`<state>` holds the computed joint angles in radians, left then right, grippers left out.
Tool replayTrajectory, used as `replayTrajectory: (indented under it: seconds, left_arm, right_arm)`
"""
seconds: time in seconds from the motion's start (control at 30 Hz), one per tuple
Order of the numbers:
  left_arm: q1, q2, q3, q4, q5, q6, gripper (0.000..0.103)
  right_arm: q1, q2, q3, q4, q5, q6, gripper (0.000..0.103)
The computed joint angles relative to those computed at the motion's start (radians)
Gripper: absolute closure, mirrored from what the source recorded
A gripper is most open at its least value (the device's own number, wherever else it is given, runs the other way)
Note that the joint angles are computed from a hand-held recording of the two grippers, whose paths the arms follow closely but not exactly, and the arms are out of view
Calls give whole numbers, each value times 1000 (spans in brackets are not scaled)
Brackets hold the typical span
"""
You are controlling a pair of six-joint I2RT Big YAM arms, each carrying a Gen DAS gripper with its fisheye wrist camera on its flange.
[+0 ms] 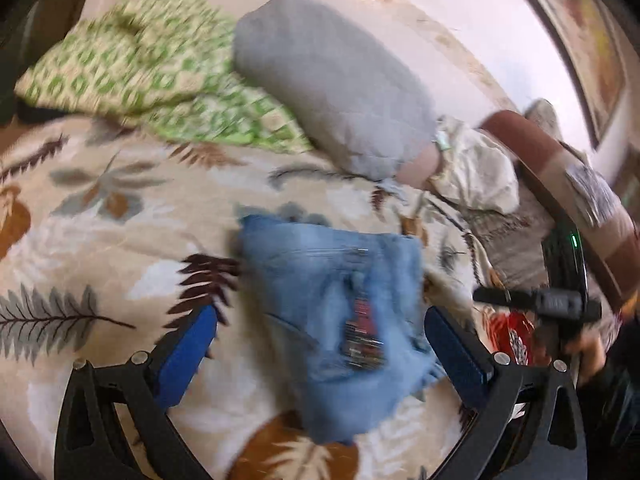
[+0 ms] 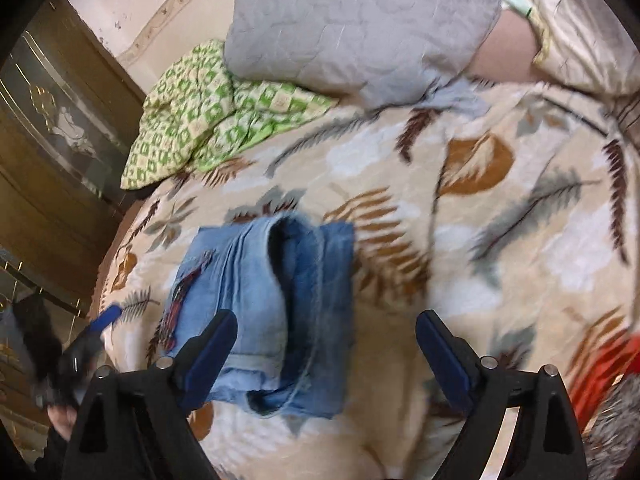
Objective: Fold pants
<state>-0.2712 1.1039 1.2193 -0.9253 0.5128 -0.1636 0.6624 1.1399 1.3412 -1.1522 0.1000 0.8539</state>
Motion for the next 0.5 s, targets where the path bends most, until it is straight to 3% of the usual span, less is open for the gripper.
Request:
replayTrajectory:
  seconds: [0.23, 0.5]
  left_arm:
    - [8, 147, 43, -83, 81, -76, 0]
    - [-28, 189, -1, -24, 174, -217, 0]
  right_arm:
    - [24, 64, -65, 94, -71, 65, 9]
    - [-14, 71, -145, 228, -133, 140, 9]
